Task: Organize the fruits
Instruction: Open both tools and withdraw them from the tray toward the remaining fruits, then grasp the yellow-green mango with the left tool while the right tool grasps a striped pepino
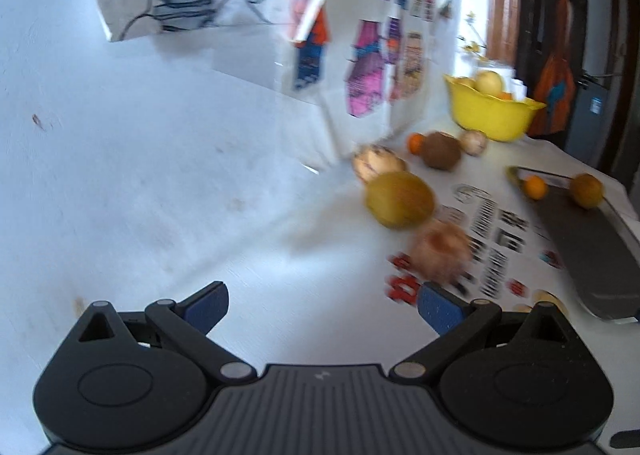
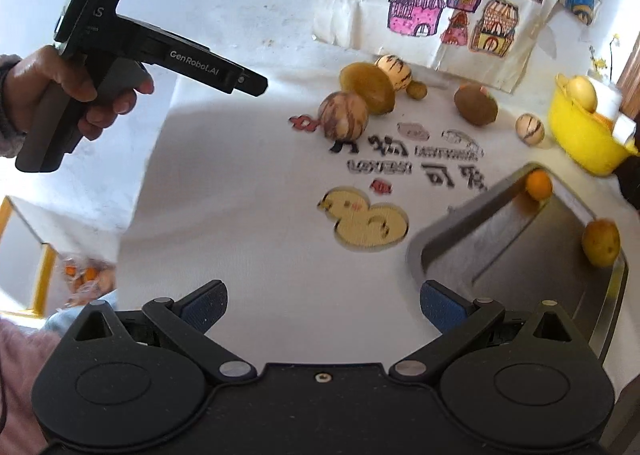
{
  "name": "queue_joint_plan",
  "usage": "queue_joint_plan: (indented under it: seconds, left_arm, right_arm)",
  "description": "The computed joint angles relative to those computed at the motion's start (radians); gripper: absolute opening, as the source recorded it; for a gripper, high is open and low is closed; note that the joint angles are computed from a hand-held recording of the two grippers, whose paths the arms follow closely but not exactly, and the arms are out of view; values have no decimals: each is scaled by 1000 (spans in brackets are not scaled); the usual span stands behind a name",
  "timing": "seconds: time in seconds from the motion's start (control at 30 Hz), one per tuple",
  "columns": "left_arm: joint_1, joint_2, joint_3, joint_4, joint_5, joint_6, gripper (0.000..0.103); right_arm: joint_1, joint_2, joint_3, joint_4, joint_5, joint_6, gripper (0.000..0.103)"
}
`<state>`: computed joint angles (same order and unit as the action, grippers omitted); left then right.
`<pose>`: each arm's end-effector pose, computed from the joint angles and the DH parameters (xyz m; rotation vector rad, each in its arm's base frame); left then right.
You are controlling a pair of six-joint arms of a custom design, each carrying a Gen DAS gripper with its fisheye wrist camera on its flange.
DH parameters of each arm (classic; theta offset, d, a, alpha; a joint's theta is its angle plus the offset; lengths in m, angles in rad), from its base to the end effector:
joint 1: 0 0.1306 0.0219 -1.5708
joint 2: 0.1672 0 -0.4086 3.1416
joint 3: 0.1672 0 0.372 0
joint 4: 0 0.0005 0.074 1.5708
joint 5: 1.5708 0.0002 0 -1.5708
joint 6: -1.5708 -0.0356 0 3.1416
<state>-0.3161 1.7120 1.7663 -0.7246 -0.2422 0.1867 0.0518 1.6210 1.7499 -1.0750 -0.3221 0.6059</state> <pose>0.5750 -0.1796 0.4725 0.0132 2.2181 -0.0053 0.5405 0.0388 0.4899 -0.9138 2.2796 0.1666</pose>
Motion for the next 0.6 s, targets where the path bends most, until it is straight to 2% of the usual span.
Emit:
queue_joint_plan:
  seconds: [0.1,0.33,0.6]
  left_arm:
    - [22,26,28,6,22,14,103]
    - [53,104,131,6,136,103,103]
    - [65,250,348,-76,266,196,102]
  right_arm:
    - [23,29,31,31,27,-33,102]
    - [63,107,108,90,53,-153,102]
    - [91,175,152,167,56,-278,102]
